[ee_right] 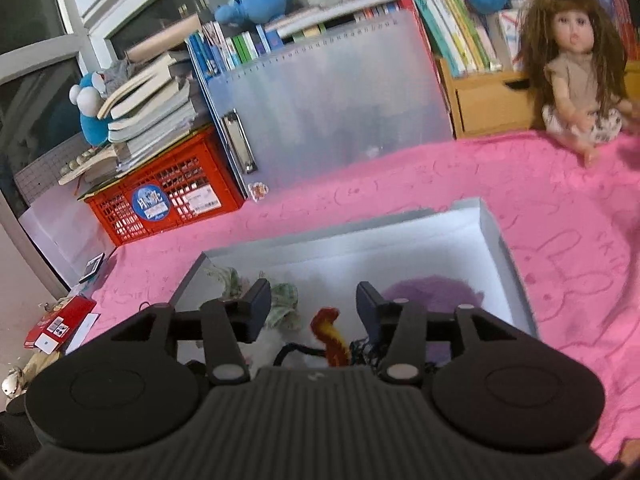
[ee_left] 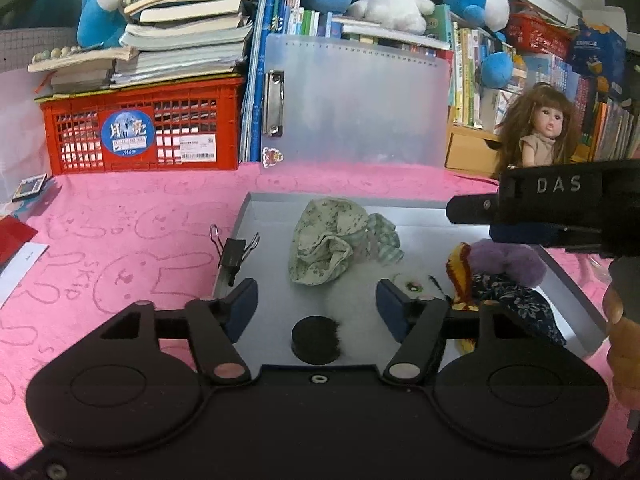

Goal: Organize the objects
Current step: 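Open left gripper to drop the puck while right gripper releases the chicken toy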

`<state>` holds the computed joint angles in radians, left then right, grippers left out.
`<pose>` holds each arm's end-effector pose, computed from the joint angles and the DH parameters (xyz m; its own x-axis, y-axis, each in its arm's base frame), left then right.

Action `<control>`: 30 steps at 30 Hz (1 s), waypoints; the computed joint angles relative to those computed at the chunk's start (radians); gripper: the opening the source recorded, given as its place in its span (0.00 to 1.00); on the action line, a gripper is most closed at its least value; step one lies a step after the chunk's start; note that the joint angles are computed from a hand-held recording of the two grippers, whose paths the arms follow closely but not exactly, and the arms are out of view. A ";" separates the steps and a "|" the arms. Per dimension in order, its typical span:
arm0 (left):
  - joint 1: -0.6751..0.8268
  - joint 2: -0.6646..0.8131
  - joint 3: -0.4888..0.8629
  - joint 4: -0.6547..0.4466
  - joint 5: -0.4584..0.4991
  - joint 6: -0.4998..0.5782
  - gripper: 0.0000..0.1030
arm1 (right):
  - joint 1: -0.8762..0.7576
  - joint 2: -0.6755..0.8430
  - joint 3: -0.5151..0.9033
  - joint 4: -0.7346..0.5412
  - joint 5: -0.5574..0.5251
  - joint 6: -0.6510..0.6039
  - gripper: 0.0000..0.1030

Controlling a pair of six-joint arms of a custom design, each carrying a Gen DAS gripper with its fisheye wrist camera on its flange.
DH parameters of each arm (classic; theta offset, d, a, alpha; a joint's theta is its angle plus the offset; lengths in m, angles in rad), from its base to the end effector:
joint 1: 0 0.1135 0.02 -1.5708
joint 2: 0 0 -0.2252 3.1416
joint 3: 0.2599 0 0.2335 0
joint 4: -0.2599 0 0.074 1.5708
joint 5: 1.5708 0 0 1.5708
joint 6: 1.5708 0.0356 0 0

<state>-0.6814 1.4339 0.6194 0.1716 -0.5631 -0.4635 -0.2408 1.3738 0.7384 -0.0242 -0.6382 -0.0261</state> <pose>0.2225 -0.1560 0.1512 -0.5063 -0.0762 -0.8590 -0.0286 0.9970 -0.0716 0.2714 -0.0448 0.1858 -0.5880 0.1228 -0.7995 -0.2811 0.8958 0.3443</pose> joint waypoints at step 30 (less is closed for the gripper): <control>-0.379 -0.551 -0.252 -0.304 -0.315 -0.082 0.83 | -0.298 -0.563 -0.309 -0.352 -0.226 -0.460 0.76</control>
<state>-1.0602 0.8826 0.3678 -0.1324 -0.8777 -0.5457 -0.5386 0.8106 0.4294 -0.3761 -0.8646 -0.4858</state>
